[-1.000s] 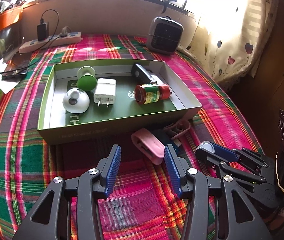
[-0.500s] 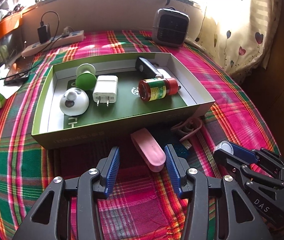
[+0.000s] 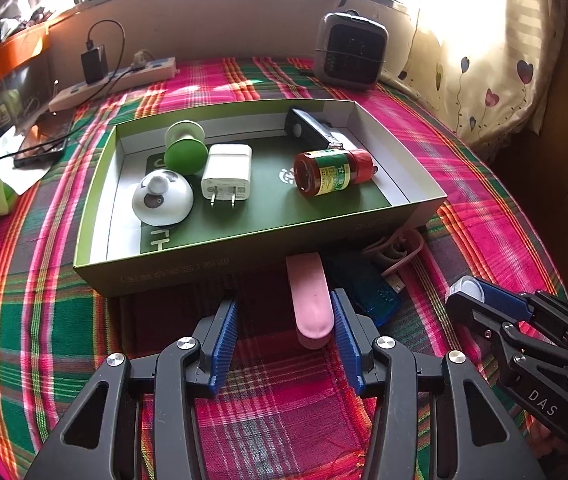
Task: Organize rigid objects
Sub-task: 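Close the left tool on the pink clip while the right tool closes on the white cap, then carry the pink clip with the left tool into the tray while the right tool carries the cap there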
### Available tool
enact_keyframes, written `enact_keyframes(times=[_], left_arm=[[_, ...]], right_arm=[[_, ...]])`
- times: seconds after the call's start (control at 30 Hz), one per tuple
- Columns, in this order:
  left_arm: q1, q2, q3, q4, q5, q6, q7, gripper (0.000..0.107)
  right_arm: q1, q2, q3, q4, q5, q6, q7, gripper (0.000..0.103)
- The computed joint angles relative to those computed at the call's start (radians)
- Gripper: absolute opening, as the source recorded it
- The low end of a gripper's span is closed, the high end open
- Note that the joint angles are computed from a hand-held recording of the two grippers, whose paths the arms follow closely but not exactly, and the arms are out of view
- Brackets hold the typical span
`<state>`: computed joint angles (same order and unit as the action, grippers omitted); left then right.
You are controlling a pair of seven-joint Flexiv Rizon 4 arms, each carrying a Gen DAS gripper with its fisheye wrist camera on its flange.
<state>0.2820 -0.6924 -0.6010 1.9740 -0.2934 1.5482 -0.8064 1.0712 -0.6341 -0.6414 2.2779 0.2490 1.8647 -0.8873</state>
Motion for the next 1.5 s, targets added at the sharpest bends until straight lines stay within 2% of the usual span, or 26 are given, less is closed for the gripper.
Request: enact_keyframes(times=[0.23, 0.5, 0.63, 0.73, 0.83, 0.93, 1.13, 1.5], left_arm=[[-0.018, -0.014, 0.016, -0.011, 0.025, 0.026, -0.002, 0.045], [-0.062, -0.022, 0.068, -0.017, 0.093, 0.088, -0.032, 0.044], [-0.052, -0.026, 0.065, -0.018, 0.112, 0.095, -0.053, 0.035], [-0.034, -0.031, 0.048, -0.019, 0.121, 0.091, -0.063, 0.031], [-0.007, -0.037, 0.020, -0.015, 0.126, 0.083, -0.066, 0.020], [0.013, -0.042, -0.001, -0.012, 0.129, 0.077, -0.065, 0.017], [0.058, -0.052, -0.050, 0.002, 0.131, 0.072, -0.063, 0.017], [0.083, -0.054, -0.070, 0.014, 0.144, 0.077, -0.066, 0.017]], right_arm=[[0.004, -0.002, -0.004, 0.000, -0.001, -0.003, 0.001, 0.030], [0.008, -0.002, -0.010, 0.000, -0.005, -0.006, 0.002, 0.031], [0.013, -0.004, -0.017, 0.000, -0.008, -0.012, 0.004, 0.030], [0.015, -0.005, -0.019, 0.001, -0.010, -0.013, 0.006, 0.030], [0.015, -0.006, -0.021, 0.001, -0.012, -0.013, 0.007, 0.030], [0.017, -0.007, -0.023, 0.002, -0.013, -0.014, 0.008, 0.030], [0.024, -0.008, -0.032, 0.003, -0.015, -0.018, 0.009, 0.030], [0.042, -0.012, -0.051, 0.005, -0.023, -0.028, 0.018, 0.030]])
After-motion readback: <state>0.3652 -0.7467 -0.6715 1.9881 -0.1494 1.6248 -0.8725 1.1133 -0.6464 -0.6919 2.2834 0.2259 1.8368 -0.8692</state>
